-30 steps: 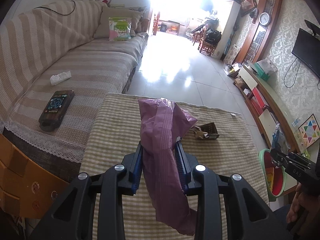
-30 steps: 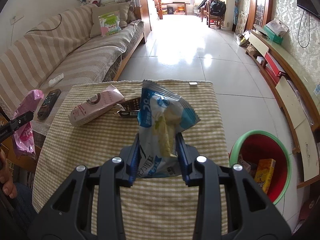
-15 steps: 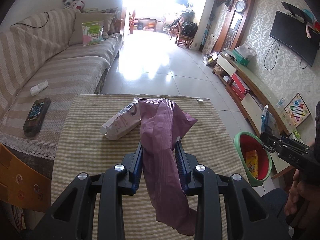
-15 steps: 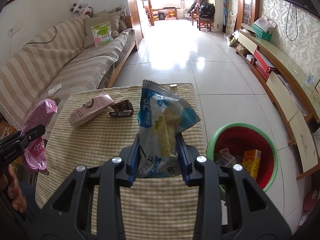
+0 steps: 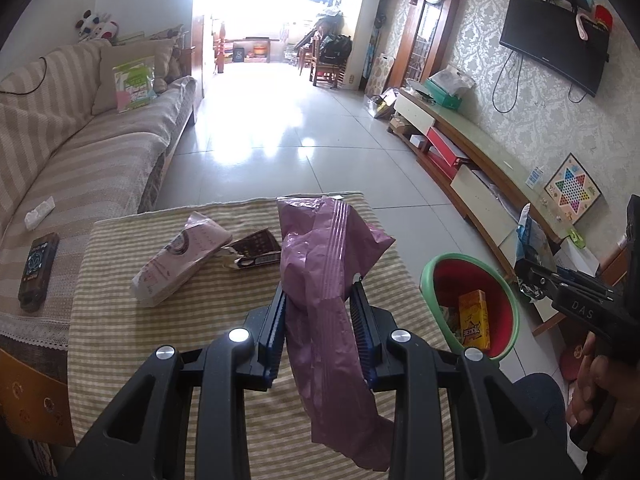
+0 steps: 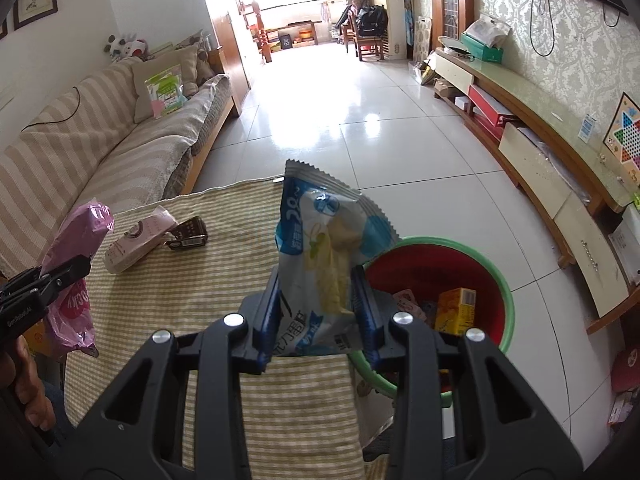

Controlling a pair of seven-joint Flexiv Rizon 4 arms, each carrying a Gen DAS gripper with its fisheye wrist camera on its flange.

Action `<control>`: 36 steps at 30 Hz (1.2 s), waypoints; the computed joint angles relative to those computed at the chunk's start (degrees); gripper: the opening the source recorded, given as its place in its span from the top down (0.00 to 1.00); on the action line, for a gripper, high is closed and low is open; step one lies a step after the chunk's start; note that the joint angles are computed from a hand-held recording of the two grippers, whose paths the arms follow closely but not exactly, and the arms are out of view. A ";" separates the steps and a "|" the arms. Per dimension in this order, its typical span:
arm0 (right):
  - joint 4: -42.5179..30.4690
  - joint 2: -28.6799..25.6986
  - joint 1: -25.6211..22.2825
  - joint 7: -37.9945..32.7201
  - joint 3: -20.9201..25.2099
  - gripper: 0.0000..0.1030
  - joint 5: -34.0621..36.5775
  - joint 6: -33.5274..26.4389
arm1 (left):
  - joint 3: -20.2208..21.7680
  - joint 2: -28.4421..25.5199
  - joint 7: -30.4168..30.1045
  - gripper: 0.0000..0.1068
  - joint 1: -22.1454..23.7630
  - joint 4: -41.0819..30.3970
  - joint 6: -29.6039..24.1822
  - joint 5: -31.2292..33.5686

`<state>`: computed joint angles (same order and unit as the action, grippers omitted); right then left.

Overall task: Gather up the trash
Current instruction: 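Carry the pink bag and blue-white wrapper over the red bin and open both tools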

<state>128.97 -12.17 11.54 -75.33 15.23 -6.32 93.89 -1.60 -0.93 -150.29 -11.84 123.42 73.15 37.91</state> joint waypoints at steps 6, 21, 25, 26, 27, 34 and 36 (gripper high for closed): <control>-1.31 -0.78 -5.05 -2.65 1.29 0.67 2.63 -0.45 | -0.55 -6.30 3.40 0.73 -2.56 -6.40 0.37 -2.06; -6.68 -5.44 -14.34 -10.85 4.05 0.67 9.89 -3.08 | 2.08 -21.80 16.34 0.73 -11.79 -22.62 0.78 -12.82; -7.89 -7.31 -15.96 -12.37 4.55 0.67 10.92 -3.55 | 2.57 -25.52 20.71 0.73 -13.46 -26.01 0.69 -16.81; -8.18 -7.73 -16.35 -12.71 4.75 0.67 11.14 -3.72 | 2.77 -26.41 21.71 0.73 -13.93 -26.78 0.65 -17.80; -8.45 -8.21 -16.60 -12.98 4.85 0.67 11.31 -3.84 | 2.84 -27.21 22.78 0.73 -14.25 -27.39 0.68 -18.92; -10.43 -11.35 -18.06 -14.64 6.13 0.67 12.37 -5.40 | 3.89 -31.60 28.72 0.73 -16.23 -31.03 0.09 -25.11; -10.93 -12.08 -18.40 -15.20 6.64 0.67 12.66 -5.83 | 4.20 -32.55 29.63 0.73 -16.65 -31.76 -0.01 -26.33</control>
